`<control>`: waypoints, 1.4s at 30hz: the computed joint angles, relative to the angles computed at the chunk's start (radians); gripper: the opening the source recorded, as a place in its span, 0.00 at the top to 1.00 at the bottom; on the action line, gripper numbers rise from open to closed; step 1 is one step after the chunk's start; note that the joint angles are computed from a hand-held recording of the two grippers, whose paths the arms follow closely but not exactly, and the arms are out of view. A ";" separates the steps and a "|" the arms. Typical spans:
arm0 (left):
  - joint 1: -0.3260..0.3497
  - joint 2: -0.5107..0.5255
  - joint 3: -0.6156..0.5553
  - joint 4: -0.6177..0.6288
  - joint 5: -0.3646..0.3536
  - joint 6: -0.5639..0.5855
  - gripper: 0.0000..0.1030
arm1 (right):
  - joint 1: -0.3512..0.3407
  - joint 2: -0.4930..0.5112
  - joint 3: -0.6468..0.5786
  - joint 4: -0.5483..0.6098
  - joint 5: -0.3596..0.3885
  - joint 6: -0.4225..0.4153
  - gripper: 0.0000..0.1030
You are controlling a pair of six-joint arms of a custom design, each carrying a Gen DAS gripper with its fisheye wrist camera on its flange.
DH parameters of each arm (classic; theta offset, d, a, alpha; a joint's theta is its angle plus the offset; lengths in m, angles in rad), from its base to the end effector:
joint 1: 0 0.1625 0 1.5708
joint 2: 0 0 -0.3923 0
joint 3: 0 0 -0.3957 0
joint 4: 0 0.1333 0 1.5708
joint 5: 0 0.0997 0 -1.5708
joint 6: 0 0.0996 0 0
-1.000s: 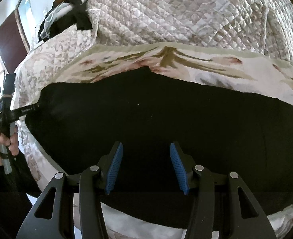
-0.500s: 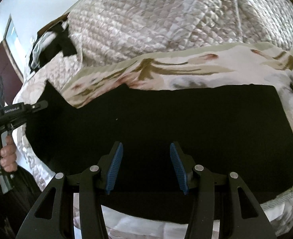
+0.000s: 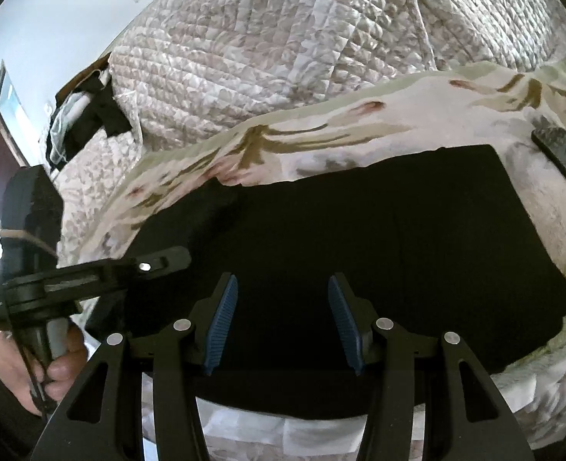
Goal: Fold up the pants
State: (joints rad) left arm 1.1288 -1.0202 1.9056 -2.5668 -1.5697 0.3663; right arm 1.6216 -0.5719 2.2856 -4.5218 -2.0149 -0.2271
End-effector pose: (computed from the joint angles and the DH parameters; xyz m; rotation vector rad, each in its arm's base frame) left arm -0.1214 -0.5685 0.1025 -1.2322 -2.8813 0.1734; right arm 0.1103 -0.3860 0.0479 -0.0452 -2.2156 1.5080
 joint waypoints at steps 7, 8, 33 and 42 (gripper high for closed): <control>0.026 -0.062 0.002 -0.140 0.051 0.057 0.64 | -0.017 -0.014 -0.002 0.084 0.125 0.039 0.51; 0.030 -0.054 -0.006 -0.161 0.083 0.063 0.64 | -0.018 -0.018 -0.007 0.107 0.137 0.047 0.51; 0.102 0.007 -0.038 -0.230 0.154 0.122 0.63 | -0.098 -0.080 -0.083 0.358 0.274 0.180 0.98; 0.080 0.017 -0.044 -0.244 0.165 0.118 0.64 | -0.013 -0.056 -0.103 0.233 0.070 0.096 0.97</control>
State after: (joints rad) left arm 1.2088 -1.0029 1.8616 -2.8112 -1.4046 0.4843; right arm 1.6083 -0.6276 2.1827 -4.2890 -1.9445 -0.1306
